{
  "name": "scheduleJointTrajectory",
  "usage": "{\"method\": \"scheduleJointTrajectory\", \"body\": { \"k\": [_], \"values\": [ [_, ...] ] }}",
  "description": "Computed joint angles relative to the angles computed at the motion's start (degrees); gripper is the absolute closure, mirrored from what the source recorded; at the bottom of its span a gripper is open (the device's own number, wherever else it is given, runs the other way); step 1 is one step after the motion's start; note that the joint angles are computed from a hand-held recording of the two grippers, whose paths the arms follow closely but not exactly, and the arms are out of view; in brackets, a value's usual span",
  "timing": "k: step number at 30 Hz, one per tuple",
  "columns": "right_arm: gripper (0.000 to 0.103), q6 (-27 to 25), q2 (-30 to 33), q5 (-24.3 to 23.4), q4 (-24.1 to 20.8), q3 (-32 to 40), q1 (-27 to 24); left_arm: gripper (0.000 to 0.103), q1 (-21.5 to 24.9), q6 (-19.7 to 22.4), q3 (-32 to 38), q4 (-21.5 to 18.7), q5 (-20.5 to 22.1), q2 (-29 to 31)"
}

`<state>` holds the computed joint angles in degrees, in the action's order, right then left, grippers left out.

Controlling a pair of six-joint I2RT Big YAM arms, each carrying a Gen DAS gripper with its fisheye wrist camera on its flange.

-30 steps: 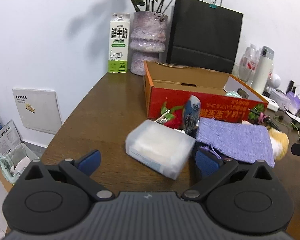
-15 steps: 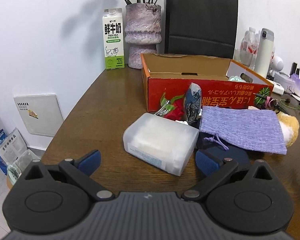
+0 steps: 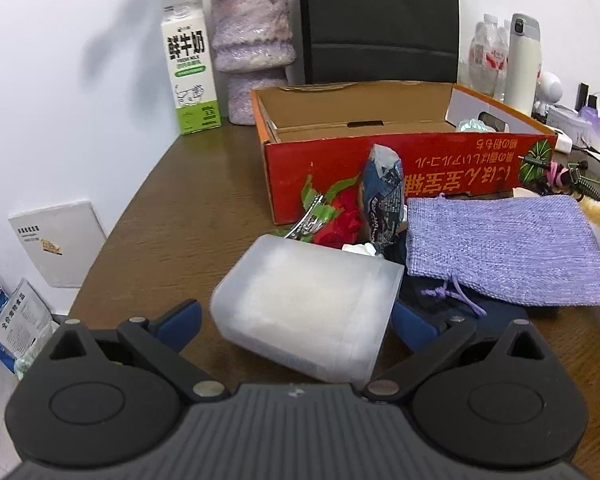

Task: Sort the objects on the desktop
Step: 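Grasp the white plastic container with the left gripper while the right grasps the black cable, then lift the container and cable into the cardboard box and release both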

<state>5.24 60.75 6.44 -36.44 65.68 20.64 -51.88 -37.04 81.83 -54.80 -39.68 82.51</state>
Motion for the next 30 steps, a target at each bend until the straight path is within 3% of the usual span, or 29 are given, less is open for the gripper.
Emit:
{"method": "scheduleJointTrajectory", "body": {
  "k": [3, 5, 7, 10, 13, 15, 17, 30],
  "values": [
    [0.011, -2.6, 3.0, -0.3, 1.3, 2.0, 0.2, 0.0, 0.7, 1.4, 0.3, 0.8, 1.0, 0.7],
    [0.018, -3.3, 4.9, -2.2, 2.3, 3.1, 0.0, 0.0, 1.3, 2.3, 0.3, 1.9, 1.4, 0.8],
    [0.037, -3.4, 6.8, -3.0, 2.0, 4.6, 0.0, 0.0, 1.9, 2.4, 0.2, 2.6, 2.4, 0.9],
    [0.057, -3.2, 8.9, -3.8, 0.0, 6.1, -0.2, 0.0, 2.9, 1.2, -0.2, 3.2, 4.8, 0.6],
    [0.069, -4.2, 9.1, -6.9, -0.8, 6.0, -0.7, 0.0, 3.5, 0.7, -0.2, 3.4, 6.1, 0.5],
    [0.075, -4.8, 8.3, -6.7, 0.1, 5.0, -0.5, 0.01, 3.5, 1.0, -0.6, 4.3, 6.5, 0.3],
    [0.084, -4.1, 7.4, -7.6, 0.7, 4.3, -0.8, 0.014, 3.4, 1.4, -1.2, 5.3, 6.5, -0.1],
    [0.089, 1.1, 1.8, -8.5, 2.6, 0.2, -2.8, 0.019, 0.9, -2.2, -3.9, 7.3, 1.8, -2.6]
  ]
}}
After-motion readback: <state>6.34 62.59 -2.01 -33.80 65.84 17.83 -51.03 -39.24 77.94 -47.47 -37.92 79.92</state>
